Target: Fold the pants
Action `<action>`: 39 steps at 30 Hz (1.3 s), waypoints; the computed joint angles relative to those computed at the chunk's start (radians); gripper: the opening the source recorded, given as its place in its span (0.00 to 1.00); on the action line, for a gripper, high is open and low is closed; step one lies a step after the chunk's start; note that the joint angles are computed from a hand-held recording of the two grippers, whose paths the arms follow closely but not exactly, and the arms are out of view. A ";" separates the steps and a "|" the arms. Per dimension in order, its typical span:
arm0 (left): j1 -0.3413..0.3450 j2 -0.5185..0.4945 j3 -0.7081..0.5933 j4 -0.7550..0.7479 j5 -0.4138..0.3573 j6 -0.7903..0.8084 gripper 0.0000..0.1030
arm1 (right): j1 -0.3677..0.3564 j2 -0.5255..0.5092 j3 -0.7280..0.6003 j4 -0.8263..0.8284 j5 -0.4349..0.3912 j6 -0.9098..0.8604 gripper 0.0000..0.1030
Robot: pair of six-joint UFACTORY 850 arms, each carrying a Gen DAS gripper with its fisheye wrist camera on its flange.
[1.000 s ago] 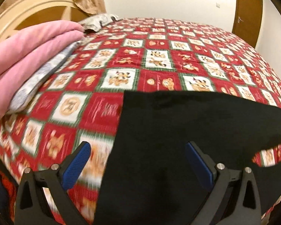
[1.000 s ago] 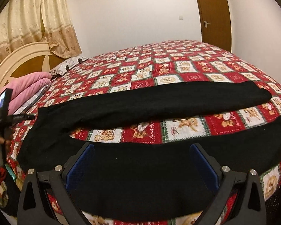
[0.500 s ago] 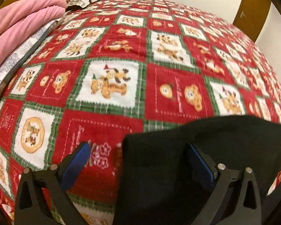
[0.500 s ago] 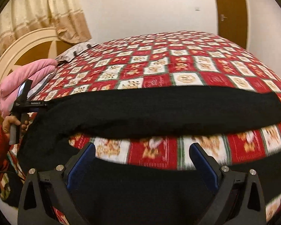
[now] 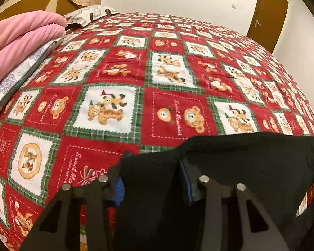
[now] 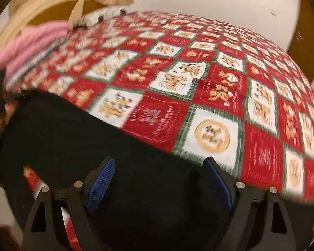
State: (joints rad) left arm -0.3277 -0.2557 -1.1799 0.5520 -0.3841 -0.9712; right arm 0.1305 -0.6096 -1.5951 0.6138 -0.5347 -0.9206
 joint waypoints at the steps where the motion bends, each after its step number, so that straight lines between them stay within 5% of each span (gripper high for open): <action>1: 0.000 0.001 0.004 0.011 0.005 -0.013 0.44 | 0.000 -0.029 -0.035 -0.040 -0.025 0.010 0.84; 4: 0.000 -0.008 -0.003 0.038 -0.001 -0.048 0.50 | -0.004 -0.116 -0.140 -0.128 -0.135 0.039 0.84; 9: -0.011 -0.033 -0.032 0.077 -0.045 -0.091 0.52 | 0.001 -0.113 -0.132 -0.131 -0.123 -0.032 0.78; 10: -0.015 -0.039 -0.040 0.088 -0.058 -0.095 0.52 | -0.003 -0.111 -0.135 -0.126 -0.142 -0.037 0.67; 13: -0.027 -0.043 -0.049 0.112 -0.072 -0.098 0.38 | -0.011 -0.092 -0.133 -0.104 -0.209 -0.057 0.08; 16: -0.039 -0.023 -0.048 0.104 -0.070 -0.083 0.17 | 0.002 -0.012 -0.041 -0.109 -0.141 -0.068 0.07; 30: -0.193 0.331 0.225 0.803 -0.093 -0.794 0.17 | -0.064 0.528 0.537 0.424 0.023 -0.577 0.06; 34: -0.262 0.422 0.344 0.894 -0.148 -0.928 0.18 | -0.053 0.648 0.714 0.481 0.073 -0.678 0.06; 39: -0.344 0.461 0.459 0.921 -0.245 -0.992 0.30 | -0.031 0.696 0.865 0.541 0.133 -0.764 0.07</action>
State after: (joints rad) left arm -0.6716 0.2055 -0.7211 1.4732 -0.6291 -1.9637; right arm 0.0992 0.0867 -0.7304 1.1549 -0.4015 -1.6847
